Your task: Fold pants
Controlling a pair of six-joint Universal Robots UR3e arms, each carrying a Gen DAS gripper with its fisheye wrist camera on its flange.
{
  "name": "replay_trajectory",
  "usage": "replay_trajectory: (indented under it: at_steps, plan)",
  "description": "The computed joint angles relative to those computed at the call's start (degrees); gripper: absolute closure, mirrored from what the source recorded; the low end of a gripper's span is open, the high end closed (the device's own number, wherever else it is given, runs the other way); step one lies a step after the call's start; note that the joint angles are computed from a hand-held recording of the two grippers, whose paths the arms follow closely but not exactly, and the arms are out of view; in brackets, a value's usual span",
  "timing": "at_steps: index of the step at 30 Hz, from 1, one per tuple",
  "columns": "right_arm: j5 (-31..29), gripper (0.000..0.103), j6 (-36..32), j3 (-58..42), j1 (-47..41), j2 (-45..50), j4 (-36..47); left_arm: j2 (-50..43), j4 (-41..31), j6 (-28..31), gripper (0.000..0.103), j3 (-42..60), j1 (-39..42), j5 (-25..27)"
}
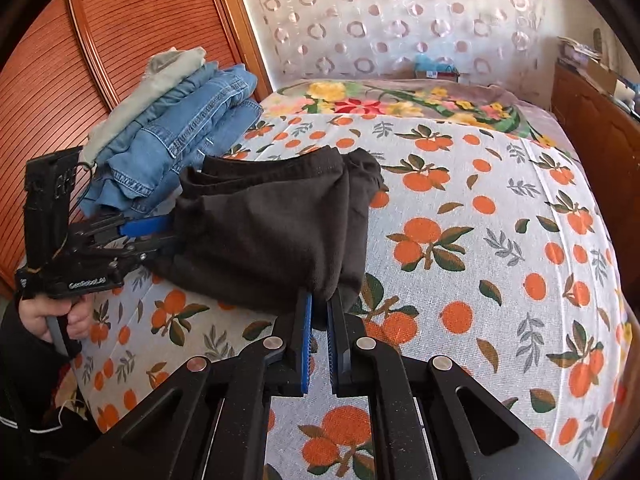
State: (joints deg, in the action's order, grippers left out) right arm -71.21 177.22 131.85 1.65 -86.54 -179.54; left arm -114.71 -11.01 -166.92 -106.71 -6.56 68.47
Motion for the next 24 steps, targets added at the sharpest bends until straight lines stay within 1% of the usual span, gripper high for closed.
replay_trajectory:
  at_steps: [3,5,8,10,11,12,13,15,19,24]
  plan:
    - [0.2,0.097,0.8,0.6,-0.3,-0.2,-0.9,3.5,1.1,-0.1,0.052,-4.3,1.1,-0.8]
    - [-0.5,0.097,1.1,0.0,0.2,0.5,-1.1,4.6,1.6,0.0,0.052,-6.1,1.1,0.1]
    - [-1.4,0.096,1.7,0.2,1.0,1.1,-2.0,5.2,2.1,0.3,0.053,-8.3,1.3,0.2]
    - [-2.0,0.096,1.9,0.0,1.4,1.5,-2.4,4.8,2.3,0.6,0.065,-8.8,1.5,-1.1]
    - [-2.1,0.097,2.1,0.0,1.5,1.8,-2.7,4.4,3.0,0.2,0.068,-8.7,1.1,-0.7]
    - [-2.2,0.097,2.2,0.0,1.5,1.9,-2.7,4.3,3.7,0.1,0.079,-8.7,0.9,-0.4]
    - [-2.3,0.097,2.4,0.1,1.6,1.9,-3.0,4.2,4.0,0.3,0.085,-8.6,1.0,-1.0]
    - [-2.3,0.097,2.4,0.8,1.5,1.2,-3.2,4.3,4.8,0.1,0.091,-8.8,1.7,-2.6]
    - [-2.8,0.097,2.5,4.3,1.7,-2.7,-4.3,8.7,7.0,0.2,0.093,-13.5,3.8,-5.0]
    - [-2.4,0.097,3.1,11.9,2.3,-11.4,-4.6,16.9,8.1,2.3,0.093,-22.7,6.0,-6.7]
